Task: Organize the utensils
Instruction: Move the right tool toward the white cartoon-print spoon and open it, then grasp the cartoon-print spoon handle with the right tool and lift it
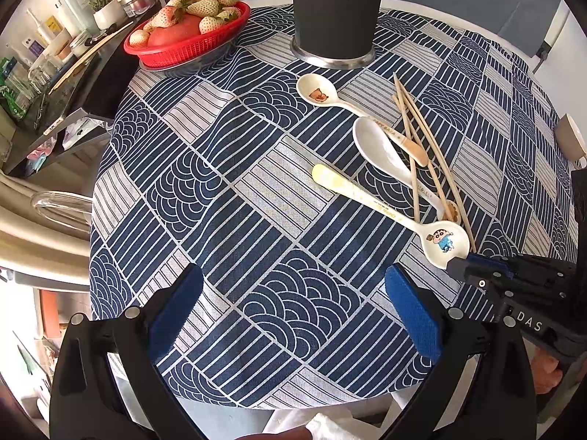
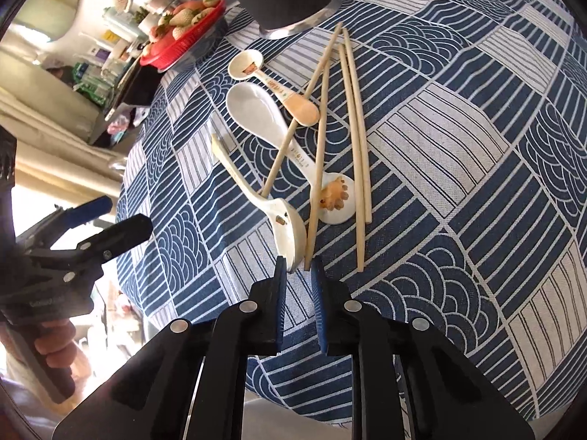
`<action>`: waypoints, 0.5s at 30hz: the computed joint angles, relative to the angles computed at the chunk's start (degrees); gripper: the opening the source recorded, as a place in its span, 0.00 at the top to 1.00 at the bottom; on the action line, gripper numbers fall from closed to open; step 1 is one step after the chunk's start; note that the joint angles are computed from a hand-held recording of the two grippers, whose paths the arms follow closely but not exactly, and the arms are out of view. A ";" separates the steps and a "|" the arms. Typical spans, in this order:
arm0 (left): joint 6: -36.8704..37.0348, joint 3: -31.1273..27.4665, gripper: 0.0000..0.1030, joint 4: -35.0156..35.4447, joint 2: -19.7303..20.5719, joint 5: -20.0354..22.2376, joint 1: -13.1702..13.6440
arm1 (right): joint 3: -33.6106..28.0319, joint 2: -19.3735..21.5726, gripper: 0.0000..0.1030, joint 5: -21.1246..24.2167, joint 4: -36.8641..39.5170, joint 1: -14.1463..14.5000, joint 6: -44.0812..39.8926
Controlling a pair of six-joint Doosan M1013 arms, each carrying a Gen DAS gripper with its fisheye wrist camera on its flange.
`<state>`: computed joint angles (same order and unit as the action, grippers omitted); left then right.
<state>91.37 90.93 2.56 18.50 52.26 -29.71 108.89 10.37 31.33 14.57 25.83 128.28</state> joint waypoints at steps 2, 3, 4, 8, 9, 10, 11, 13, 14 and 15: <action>0.16 -0.04 0.06 -0.08 0.09 0.25 -0.03 | 0.78 -0.33 0.86 -1.05 2.68 -0.46 -0.89; 0.32 -0.05 0.06 -0.23 0.13 0.44 -0.01 | 1.02 -0.41 0.86 -1.47 3.95 -0.69 -1.37; 0.44 -0.09 0.06 -0.37 0.20 0.65 -0.03 | 1.26 -0.50 0.86 -1.83 4.94 -0.86 -1.73; 0.81 -0.07 0.06 -0.08 0.26 1.00 -0.21 | 1.86 -0.84 0.86 -3.07 5.97 -1.20 -0.55; 0.87 -0.06 0.06 -0.04 0.26 0.99 -0.25 | 2.05 -0.90 0.86 -3.57 6.41 -1.21 0.01; 0.91 -0.09 0.06 -0.05 0.28 1.07 -0.29 | 2.34 -1.01 0.86 -4.14 7.17 -1.25 0.24; 0.95 -0.16 0.06 -0.08 0.33 1.21 -0.32 | 2.61 -1.08 0.86 -4.55 8.36 -1.37 -0.32; 1.13 -0.27 0.06 -0.17 0.43 1.40 -0.39 | 2.97 -1.14 0.86 -5.33 9.76 -1.51 -0.69; 1.15 -0.29 0.06 0.01 0.47 1.45 -0.48 | 3.09 -1.17 0.86 -5.64 9.86 -1.54 -0.31; 1.21 -0.27 0.06 0.23 0.48 1.43 -0.58 | 3.24 -1.31 0.87 -5.81 8.92 -1.47 0.74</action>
